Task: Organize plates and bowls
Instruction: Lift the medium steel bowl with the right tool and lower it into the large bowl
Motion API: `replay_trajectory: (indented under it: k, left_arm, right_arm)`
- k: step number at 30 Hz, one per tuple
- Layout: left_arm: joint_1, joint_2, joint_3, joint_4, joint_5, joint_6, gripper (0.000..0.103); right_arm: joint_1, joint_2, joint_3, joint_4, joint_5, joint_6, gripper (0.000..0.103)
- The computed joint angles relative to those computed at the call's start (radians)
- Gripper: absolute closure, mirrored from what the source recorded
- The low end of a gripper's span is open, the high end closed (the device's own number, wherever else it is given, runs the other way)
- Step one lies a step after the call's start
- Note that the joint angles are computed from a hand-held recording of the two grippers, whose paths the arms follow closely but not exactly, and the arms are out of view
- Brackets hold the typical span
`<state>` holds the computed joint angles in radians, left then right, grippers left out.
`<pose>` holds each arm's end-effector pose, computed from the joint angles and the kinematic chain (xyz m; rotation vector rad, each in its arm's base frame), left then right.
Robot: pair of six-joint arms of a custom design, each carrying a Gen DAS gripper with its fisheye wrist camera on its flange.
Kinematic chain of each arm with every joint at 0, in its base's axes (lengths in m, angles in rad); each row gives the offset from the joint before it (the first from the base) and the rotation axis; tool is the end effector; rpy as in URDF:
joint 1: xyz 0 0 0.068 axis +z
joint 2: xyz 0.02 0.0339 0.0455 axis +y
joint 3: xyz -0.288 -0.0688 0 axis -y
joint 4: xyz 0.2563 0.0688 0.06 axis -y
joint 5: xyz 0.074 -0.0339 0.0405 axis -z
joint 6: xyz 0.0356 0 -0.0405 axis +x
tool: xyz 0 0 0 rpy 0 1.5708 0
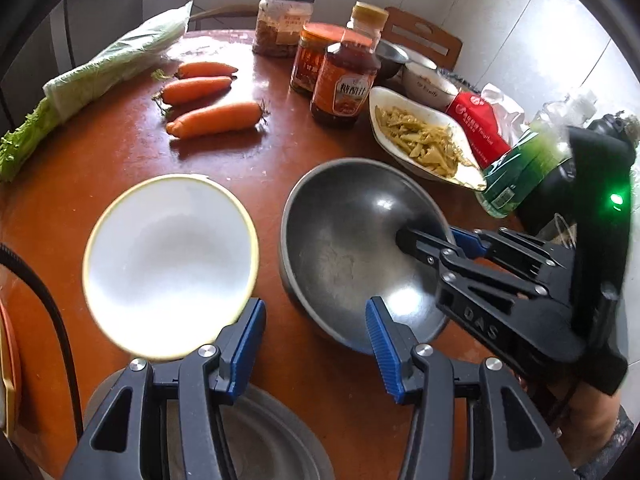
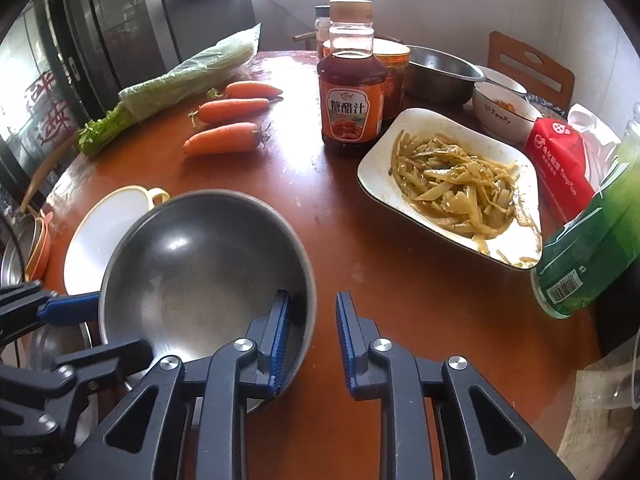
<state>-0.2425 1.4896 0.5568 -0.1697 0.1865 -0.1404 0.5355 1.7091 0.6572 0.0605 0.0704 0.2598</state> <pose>0.2379 -0.0656 0.1332 0.1974 2.6869 -0.3695 0.2583 0.1504 0.1143 -0.3268 2.5521 0.2135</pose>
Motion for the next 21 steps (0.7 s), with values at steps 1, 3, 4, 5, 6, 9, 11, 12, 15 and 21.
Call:
replay_trajectory:
  k: [1, 3, 4, 5, 6, 9, 11, 12, 15, 21]
  left_arm:
    - [-0.009, 0.021, 0.008, 0.005, 0.0, 0.003, 0.051]
    - [-0.013, 0.049, 0.017, 0.015, 0.008, 0.0, 0.051]
    - [-0.007, 0.06, 0.018, 0.022, 0.018, -0.009, 0.051]
    - [-0.001, 0.071, 0.019, 0.03, 0.033, -0.013, 0.053]
    - [0.002, 0.081, 0.017, 0.043, 0.045, -0.012, 0.054]
    - [-0.009, 0.092, 0.012, 0.068, 0.017, -0.011, 0.06]
    - [0.008, 0.097, 0.017, 0.055, 0.044, -0.011, 0.06]
    - [0.014, 0.096, 0.015, 0.054, 0.052, -0.01, 0.06]
    - [0.026, 0.08, 0.011, 0.044, 0.061, -0.004, 0.061]
    - [0.062, -0.002, 0.0, -0.003, 0.083, 0.018, 0.061]
  right_arm:
    - [-0.003, 0.0, -0.002, 0.002, -0.009, 0.003, 0.081]
    - [-0.003, -0.001, -0.005, 0.006, -0.011, 0.007, 0.082]
    - [-0.001, 0.001, -0.005, 0.008, -0.013, 0.007, 0.082]
    - [0.0, 0.003, -0.005, 0.01, -0.015, 0.008, 0.082]
    - [0.004, 0.009, -0.003, 0.011, -0.02, 0.016, 0.082]
    - [0.025, 0.018, 0.005, 0.006, -0.009, 0.028, 0.082]
    - [0.035, 0.013, 0.009, -0.002, 0.004, 0.038, 0.082]
    - [0.038, 0.007, 0.009, -0.006, 0.005, 0.041, 0.082]
    - [0.048, -0.014, 0.015, -0.027, 0.009, 0.038, 0.082]
    - [0.084, -0.08, 0.037, -0.086, 0.035, 0.043, 0.082]
